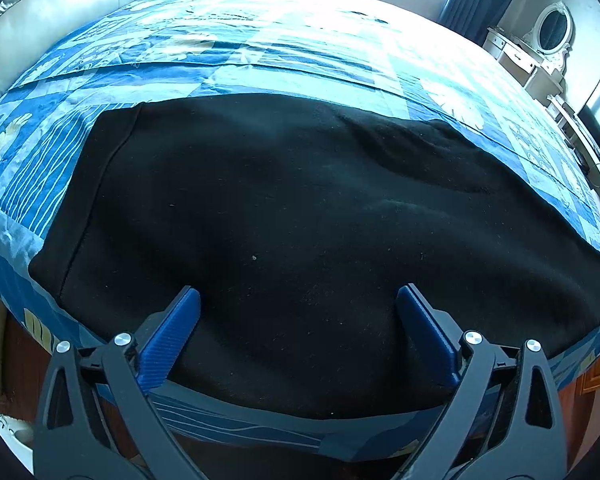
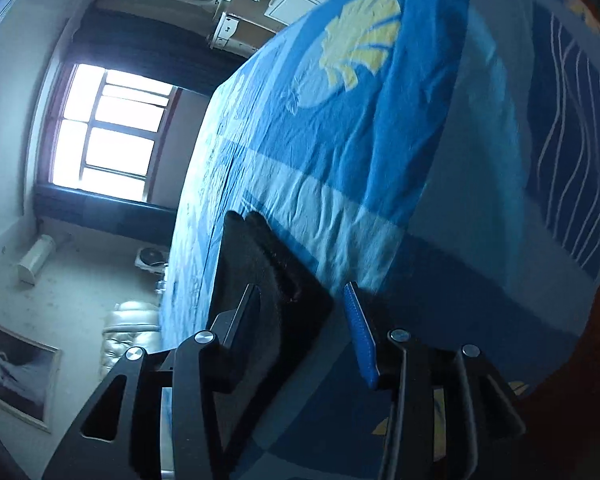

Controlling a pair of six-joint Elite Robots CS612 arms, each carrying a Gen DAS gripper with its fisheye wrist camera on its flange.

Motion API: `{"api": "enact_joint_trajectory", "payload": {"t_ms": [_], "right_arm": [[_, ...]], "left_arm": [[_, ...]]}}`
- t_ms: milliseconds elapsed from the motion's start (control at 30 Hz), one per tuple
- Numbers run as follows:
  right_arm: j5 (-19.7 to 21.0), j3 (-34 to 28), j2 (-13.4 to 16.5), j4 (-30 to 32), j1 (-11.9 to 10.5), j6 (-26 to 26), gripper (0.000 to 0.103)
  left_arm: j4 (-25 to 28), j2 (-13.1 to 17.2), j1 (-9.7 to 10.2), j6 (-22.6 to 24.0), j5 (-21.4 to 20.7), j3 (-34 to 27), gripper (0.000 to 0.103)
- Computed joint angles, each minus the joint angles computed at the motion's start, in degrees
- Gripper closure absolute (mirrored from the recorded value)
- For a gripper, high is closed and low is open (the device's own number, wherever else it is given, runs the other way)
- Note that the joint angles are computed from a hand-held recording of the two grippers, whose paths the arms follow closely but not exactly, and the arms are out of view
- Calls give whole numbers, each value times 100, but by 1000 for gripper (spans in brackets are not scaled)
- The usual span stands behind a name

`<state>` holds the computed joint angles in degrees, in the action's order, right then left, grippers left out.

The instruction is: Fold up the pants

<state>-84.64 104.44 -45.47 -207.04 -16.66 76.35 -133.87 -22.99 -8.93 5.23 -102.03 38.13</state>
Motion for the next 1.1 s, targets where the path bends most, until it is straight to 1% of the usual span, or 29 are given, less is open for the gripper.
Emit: {"api": "enact_joint_trajectory", "payload": {"t_ms": [67, 133, 200, 233, 267, 300, 333, 433, 500, 600, 733, 800, 967, 1100], "right_arm": [[42, -79, 154, -358, 26, 255, 53], [79, -183, 270, -522, 44, 433, 53], [-27, -246, 288, -431, 77, 427, 53], [-132, -310, 273, -220, 99, 342, 56], [-178, -314, 233, -48, 107, 245, 70], [-212, -365, 212, 194, 115, 124, 88], [-197, -413, 214, 353, 109, 75, 89], [-297, -407, 155, 419, 114, 162, 90], [-391, -425, 91, 381, 148, 44, 90], [-426, -486, -29, 422, 187, -152, 90], [-466, -672, -220, 690, 274, -562, 90], [-480, -739, -293, 789, 314, -767, 90], [-570, -1066, -464, 1251, 520, -1437, 90], [-663, -1468, -469, 1640, 743, -1961, 90]], "left_arm": [[14, 8, -3, 16, 5, -16, 4], [31, 19, -1, 36, 0, -37, 4], [37, 26, -1, 34, 2, -49, 3], [35, 26, -1, 30, 7, -49, 3], [30, 29, -2, 25, 20, -52, 3], [31, 29, -1, 26, 17, -53, 3], [30, 31, 0, 25, 18, -57, 3], [67, 24, 8, 62, -20, -62, 3], [165, 41, 31, 95, -101, -129, 3], [223, 20, 56, 28, -191, -143, 3], [127, -48, 108, -80, -234, -84, 3], [59, -89, 127, -92, -185, -35, 3], [-239, -207, 184, -1, -45, 161, 3], [-200, -185, 222, -82, -32, 94, 3]]}}
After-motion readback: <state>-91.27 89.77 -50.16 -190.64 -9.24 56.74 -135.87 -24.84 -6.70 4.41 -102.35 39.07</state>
